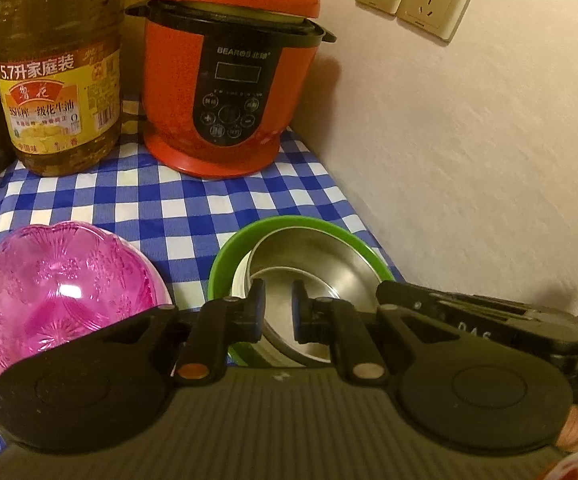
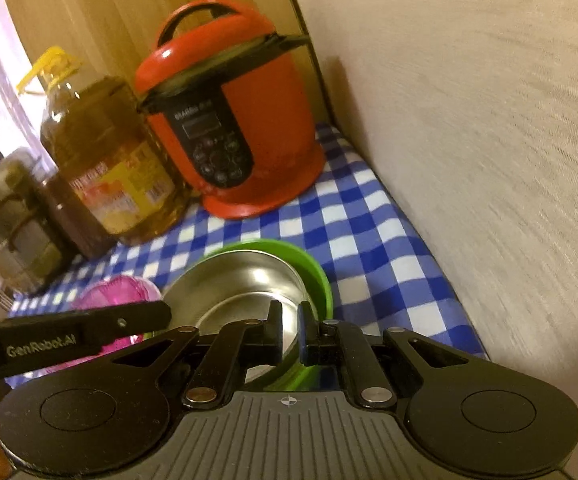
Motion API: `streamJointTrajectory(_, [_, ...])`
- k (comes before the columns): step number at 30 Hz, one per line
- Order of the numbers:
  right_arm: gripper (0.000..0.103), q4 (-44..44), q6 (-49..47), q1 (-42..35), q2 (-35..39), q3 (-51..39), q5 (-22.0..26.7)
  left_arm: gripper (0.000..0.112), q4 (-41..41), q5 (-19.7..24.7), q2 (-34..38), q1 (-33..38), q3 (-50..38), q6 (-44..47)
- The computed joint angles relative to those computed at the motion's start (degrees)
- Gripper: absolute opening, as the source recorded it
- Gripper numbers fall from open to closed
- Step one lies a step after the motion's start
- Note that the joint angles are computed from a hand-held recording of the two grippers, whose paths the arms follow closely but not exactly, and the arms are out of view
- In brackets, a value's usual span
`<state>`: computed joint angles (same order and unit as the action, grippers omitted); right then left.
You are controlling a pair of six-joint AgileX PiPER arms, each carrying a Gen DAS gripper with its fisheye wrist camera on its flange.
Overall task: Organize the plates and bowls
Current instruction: 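Lower the steel bowl into the nested bowls and open both grippers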
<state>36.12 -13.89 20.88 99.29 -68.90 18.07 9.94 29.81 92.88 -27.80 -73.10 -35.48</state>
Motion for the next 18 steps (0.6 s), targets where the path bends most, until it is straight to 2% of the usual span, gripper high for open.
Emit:
streamJointTrajectory(12, [0.008,6.0,-6.2,-0.6,-0.6,1.3,-0.3,0.011,-0.3,-0.6,-0.3,0.3,0.9,0.0])
streamJointTrajectory(18, [0.009,2.3,-3.2,0.1,-1.8,1.1,-0.3,0.011,1.7,-1.3,-1.5,-0.1,2.0,-2.7])
